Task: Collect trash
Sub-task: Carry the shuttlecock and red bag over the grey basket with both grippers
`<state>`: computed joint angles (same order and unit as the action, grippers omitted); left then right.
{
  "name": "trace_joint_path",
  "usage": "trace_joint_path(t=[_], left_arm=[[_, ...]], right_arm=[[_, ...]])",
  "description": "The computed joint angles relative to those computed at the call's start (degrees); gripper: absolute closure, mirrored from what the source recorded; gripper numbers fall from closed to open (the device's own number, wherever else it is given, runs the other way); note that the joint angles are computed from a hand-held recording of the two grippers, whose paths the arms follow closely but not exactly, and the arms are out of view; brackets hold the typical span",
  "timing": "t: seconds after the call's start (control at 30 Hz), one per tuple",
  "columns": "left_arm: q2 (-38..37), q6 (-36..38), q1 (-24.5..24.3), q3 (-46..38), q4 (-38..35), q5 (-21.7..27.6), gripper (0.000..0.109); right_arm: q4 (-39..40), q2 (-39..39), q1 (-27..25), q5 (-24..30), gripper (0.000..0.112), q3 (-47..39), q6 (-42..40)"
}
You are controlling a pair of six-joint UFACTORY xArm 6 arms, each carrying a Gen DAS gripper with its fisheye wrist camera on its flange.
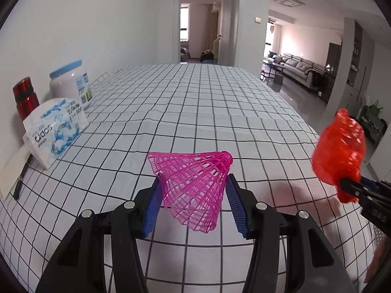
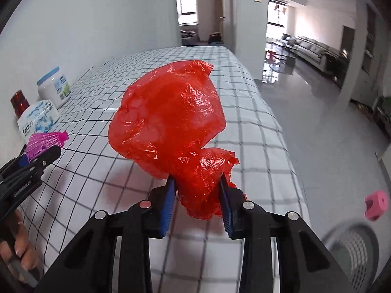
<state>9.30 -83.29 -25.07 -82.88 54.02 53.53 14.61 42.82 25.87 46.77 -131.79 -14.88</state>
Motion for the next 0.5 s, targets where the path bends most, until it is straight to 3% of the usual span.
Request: trace_joint_path(t=[0.2,0.5], left_arm=[[1.73,0.96,-2.15,-2.4,1.99,2.42,0.059],[4.33,3.7,-7.03,-7.51,0.57,3.88,0.059]], right_arm=[[3.1,-14.24,-1.89,-9.53,0.08,22.47,-1.65],[8.71,-27.12,-5.68,-15.77,0.08,41.11,-5.9]])
